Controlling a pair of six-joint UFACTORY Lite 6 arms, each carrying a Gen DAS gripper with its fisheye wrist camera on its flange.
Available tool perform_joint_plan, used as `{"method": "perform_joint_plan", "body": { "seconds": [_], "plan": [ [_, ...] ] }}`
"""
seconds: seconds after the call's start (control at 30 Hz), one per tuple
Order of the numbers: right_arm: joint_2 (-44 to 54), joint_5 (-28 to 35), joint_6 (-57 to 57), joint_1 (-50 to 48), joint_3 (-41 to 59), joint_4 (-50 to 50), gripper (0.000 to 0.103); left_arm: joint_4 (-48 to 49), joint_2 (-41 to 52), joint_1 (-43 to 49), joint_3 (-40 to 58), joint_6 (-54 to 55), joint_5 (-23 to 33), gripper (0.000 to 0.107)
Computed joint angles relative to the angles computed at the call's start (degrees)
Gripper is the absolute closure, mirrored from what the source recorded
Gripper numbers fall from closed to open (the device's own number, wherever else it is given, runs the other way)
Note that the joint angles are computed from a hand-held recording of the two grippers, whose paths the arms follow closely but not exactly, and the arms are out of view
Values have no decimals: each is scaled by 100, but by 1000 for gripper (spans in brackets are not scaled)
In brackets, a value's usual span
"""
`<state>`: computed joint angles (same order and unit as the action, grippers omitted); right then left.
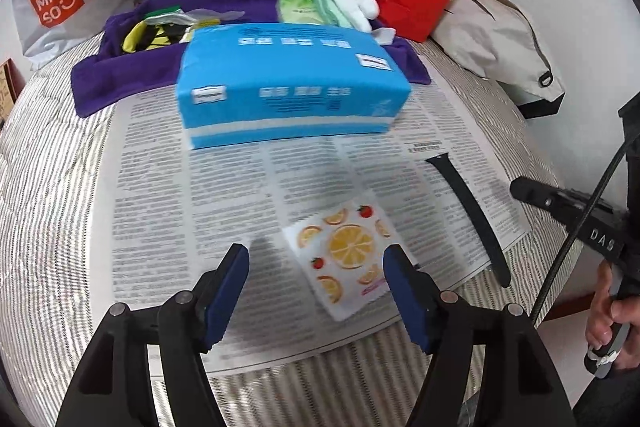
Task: Organize soft objects
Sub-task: 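Close the right tool on the black watch strap while the left tool approaches the orange-print packet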
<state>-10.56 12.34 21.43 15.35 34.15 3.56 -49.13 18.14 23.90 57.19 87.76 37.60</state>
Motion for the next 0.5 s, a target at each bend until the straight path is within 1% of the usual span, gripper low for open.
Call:
{"method": "perform_joint_plan", "body": {
  "seconds": [0.1, 0.3, 0.37, 0.4, 0.5],
  "plan": [
    [-186, 34, -831, -253, -113, 665, 99, -148, -263, -169, -329, 109, -188, 34],
    [-153, 8, -2313, -524, -226, 1901, 99, -289, -455, -539, -793, 203, -743, 32],
    [-59, -14, -3021, -536, -283, 2551, 98, -414, -521, -695, -976, 332, -1049, 29],
    [-6, -17, -3456, -553, -317, 2972, 98, -632, -608, -782, -1131, 587, -1254, 28],
    [118, 9, -4516, -582, -394, 4011, 98, -972, -656, -1018, -1317, 857, -1694, 24]
  ]
}}
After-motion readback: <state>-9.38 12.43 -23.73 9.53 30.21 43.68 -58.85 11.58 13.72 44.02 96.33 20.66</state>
